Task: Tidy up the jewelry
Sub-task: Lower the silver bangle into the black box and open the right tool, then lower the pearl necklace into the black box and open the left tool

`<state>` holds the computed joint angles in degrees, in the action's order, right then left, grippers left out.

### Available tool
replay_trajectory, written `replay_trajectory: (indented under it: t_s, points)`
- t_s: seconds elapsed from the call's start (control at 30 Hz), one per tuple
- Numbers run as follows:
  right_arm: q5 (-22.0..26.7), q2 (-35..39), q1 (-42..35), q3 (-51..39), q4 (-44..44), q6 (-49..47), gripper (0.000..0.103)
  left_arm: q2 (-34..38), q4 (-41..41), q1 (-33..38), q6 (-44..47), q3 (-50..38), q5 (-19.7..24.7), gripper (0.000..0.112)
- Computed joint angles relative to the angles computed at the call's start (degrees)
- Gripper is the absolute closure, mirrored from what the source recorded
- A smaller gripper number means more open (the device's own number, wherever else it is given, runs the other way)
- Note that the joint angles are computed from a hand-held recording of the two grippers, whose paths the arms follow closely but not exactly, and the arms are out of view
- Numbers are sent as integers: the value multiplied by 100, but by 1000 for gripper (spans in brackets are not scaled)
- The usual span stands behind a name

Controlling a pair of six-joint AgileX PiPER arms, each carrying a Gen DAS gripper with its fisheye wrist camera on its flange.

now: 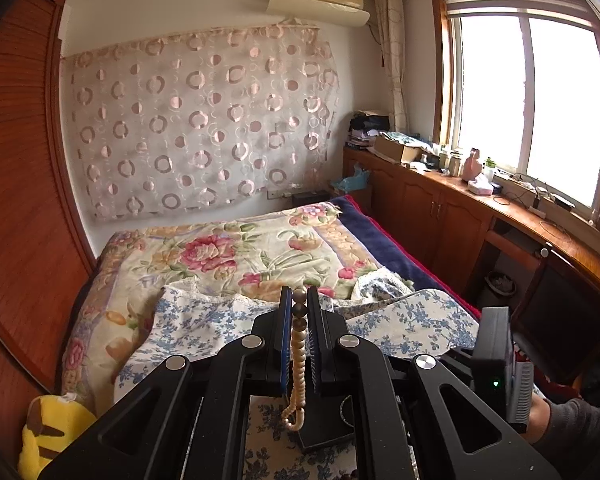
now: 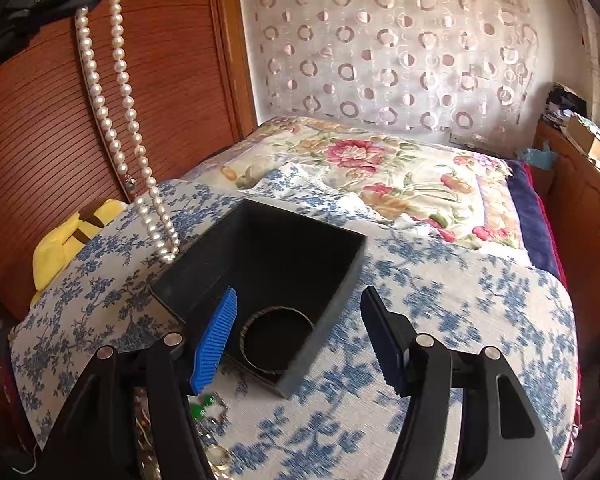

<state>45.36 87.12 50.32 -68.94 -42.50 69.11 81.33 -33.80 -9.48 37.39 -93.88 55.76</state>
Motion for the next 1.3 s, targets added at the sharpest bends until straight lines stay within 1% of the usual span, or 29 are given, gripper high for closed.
replay_trajectory:
  t_s: [0.13,0.33,0.63,0.73,0.77,0.8,0.83,0.9,1.0,1.13,1.17,1.2,1.3]
  points:
    - [225,-268,175,229,-197,192,36,19,39,-175,-81,80,-133,105]
    - [373,-595,402,519,-370,453,36,-27,105,-365,-146,189,-328,105]
    - [469,-756,572,604,-440,585,36,-61,257,-445,-300,145,-369,105]
    - [526,-764,681,624,-492,676,36,-51,403,-483,-408,272,-438,105]
    - [546,-772,721,640,-512,718,36,-50,480,-511,-461,327,-466,102]
    - [573,-788,770,667,-534,770,36,-66,479,-503,-446,406,-452,90]
    - [590,-801,803,684,-540,801,36,-100,363,-457,-317,497,-428,80]
    - [634,-837,913,742,-578,933,36,-306,210,-373,-69,843,-497,79]
    - [754,-866,1110,811,-639,1146,36,-518,-141,-180,327,1192,-388,77]
    - [905,-881,1449,939,-723,1529,37,-909,-452,103,916,1906,-278,75]
    - [922,-885,1563,993,-728,1659,39,-1023,-536,192,1087,2124,-234,75]
    - [946,-901,1670,1051,-743,1764,45,-1102,-579,243,1212,2286,-209,75]
    - [1166,-784,2016,1068,-751,2051,51,-1376,-717,503,1666,2863,-135,75]
